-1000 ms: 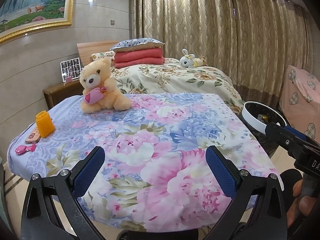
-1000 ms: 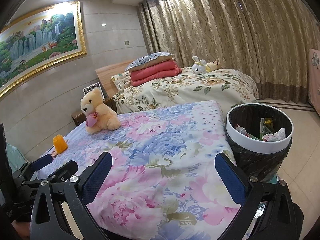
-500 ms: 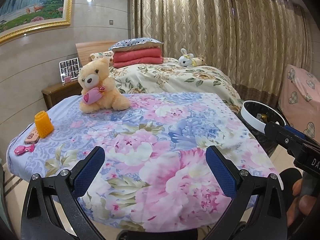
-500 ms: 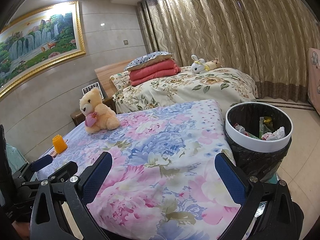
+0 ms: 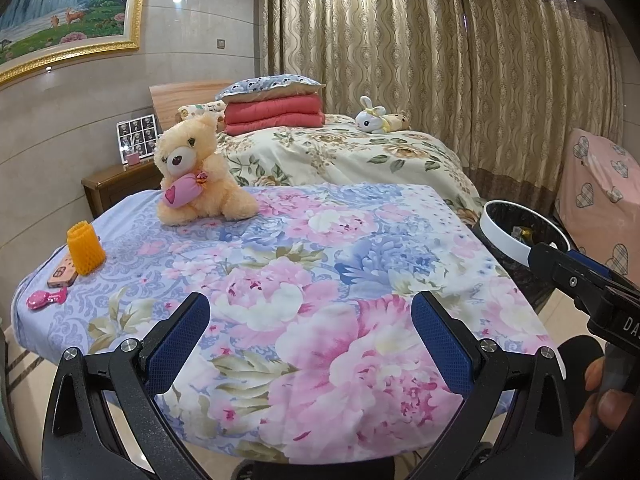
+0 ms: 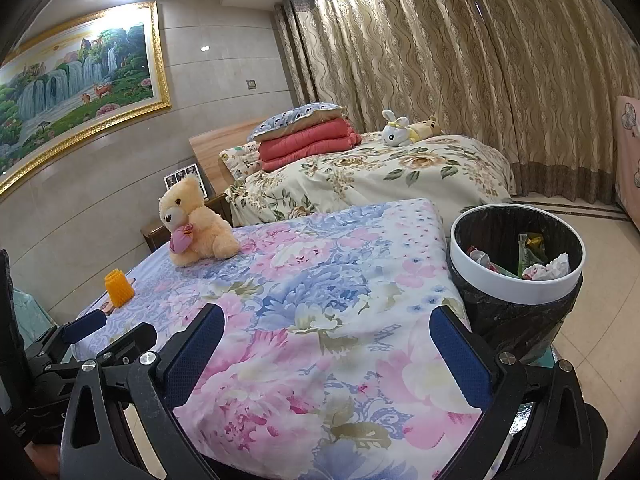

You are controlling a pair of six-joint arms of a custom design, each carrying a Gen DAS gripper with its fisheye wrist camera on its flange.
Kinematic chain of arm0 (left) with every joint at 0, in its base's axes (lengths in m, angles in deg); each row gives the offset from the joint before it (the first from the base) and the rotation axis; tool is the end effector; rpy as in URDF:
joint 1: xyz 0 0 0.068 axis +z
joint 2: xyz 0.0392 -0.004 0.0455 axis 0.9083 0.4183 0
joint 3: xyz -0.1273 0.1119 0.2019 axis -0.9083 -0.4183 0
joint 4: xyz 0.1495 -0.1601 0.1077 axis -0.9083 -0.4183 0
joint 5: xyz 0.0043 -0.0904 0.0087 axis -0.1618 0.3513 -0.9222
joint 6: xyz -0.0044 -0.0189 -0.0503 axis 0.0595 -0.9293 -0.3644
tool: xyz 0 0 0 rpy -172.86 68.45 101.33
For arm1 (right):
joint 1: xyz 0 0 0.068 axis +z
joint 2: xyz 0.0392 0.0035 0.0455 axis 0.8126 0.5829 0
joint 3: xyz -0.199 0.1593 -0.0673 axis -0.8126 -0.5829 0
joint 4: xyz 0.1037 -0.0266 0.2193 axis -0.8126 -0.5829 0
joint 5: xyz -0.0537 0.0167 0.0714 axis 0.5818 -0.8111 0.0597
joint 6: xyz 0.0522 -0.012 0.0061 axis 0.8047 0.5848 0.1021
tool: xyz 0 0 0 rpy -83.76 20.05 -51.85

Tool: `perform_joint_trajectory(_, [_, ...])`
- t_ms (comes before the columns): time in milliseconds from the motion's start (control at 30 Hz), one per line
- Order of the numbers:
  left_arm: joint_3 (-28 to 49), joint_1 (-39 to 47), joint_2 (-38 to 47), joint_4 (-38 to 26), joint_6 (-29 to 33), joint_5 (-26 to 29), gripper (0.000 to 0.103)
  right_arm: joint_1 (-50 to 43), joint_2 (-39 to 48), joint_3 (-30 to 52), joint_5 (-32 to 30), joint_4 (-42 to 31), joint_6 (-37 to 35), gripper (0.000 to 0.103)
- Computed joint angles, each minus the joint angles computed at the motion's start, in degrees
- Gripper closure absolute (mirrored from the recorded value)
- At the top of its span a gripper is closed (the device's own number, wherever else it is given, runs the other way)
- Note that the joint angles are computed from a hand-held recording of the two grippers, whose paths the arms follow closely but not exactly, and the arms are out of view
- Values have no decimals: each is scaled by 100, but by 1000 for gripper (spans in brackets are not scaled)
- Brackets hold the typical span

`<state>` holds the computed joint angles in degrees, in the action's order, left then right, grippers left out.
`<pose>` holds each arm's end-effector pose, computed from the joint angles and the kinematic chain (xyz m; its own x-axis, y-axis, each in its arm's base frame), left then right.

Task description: Collect trash

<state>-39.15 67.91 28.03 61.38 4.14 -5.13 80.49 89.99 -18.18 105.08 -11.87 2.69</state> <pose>0.2536 0.0028 0.1627 -0.4430 0.1366 -0.8861 0.2491 0.9682 0.0248 0.2133 0.0904 0.1646 -0.4157 0.2567 -0.8725 0.0665 0.9654 0.2523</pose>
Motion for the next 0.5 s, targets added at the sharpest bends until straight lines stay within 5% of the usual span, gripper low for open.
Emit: perform_joint_trajectory(500, [6, -53, 83, 40, -15, 1, 0, -11, -15, -4, 1, -27, 8, 0])
